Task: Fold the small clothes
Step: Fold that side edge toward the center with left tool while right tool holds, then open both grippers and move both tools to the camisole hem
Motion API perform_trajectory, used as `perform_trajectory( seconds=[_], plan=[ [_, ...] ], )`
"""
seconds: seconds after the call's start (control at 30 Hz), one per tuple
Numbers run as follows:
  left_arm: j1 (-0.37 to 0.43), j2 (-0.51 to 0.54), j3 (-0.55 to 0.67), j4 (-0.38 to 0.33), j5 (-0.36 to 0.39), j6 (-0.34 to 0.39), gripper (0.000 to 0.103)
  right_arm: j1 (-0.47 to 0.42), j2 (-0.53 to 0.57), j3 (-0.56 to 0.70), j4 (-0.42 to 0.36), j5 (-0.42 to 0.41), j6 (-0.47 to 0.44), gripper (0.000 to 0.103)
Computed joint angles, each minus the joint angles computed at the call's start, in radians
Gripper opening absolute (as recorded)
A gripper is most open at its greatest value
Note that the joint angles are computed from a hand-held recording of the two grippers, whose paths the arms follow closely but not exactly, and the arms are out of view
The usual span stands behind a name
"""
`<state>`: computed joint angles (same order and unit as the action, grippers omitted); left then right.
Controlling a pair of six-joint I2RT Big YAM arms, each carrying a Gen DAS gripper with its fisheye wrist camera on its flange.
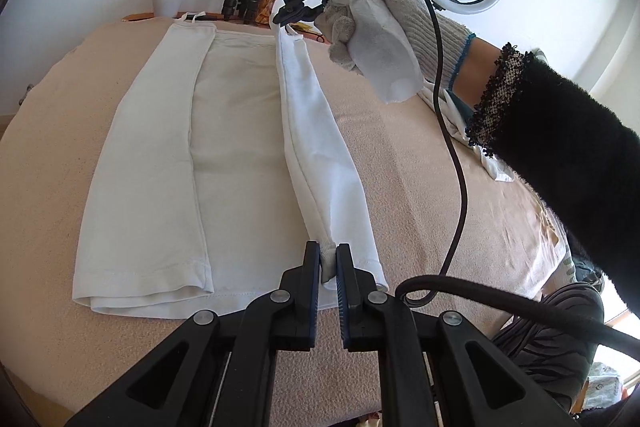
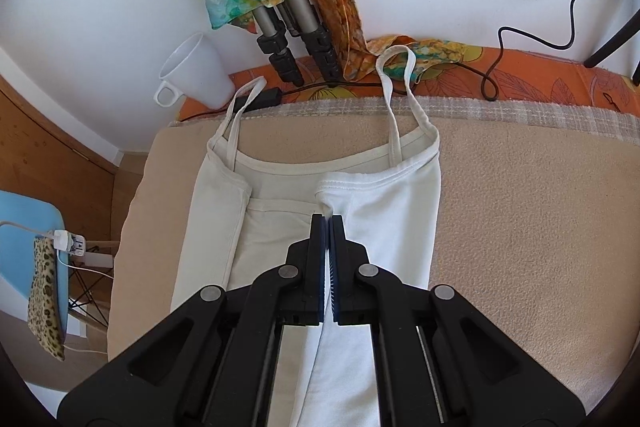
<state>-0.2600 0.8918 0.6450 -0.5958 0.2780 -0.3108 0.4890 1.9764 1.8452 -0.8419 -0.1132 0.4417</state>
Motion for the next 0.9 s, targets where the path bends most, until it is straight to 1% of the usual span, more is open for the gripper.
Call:
perform_trajectory(
  seconds=[0.2,0.3,0.33,0.43,0.53,0.63,0.7,0.9],
  plan=[
    [0.041,0.004,-0.009,-0.022,-0.016,-0.006,0.005,0.03,0.062,0.07,-0.026,0.013,-0.003,0.003],
    [0.065,0.027,-0.009,-0.038,0.01,-0.013,0.005,0.037,0.091,0.104,-0.043,0.022,-0.012,0.003],
    [0.067,0.033,-0.007,-0.045,0.016,-0.01,0.005,0.038,0.101,0.113,-0.046,0.018,-0.014,0.003],
    [0.055,0.028,-0.007,-0.051,-0.002,-0.006,0.007,0.042,0.118,0.13,-0.053,0.018,-0.019,0.003],
    [0.045,0.012,-0.008,-0.05,-0.028,0.002,0.011,0.043,0.123,0.133,-0.055,-0.019,-0.03,0.003],
    [0.048,-0.003,-0.013,-0.056,-0.034,0.005,0.016,0.038,0.086,0.088,-0.013,-0.047,-0.034,0.004],
    [0.055,-0.01,-0.016,-0.062,-0.037,0.013,0.017,0.032,0.055,0.058,0.004,-0.057,-0.038,0.005],
    [0.069,-0.035,-0.019,-0.071,-0.038,0.03,0.021,0.016,-0.079,-0.078,0.062,-0.059,-0.059,0.006]
  ],
)
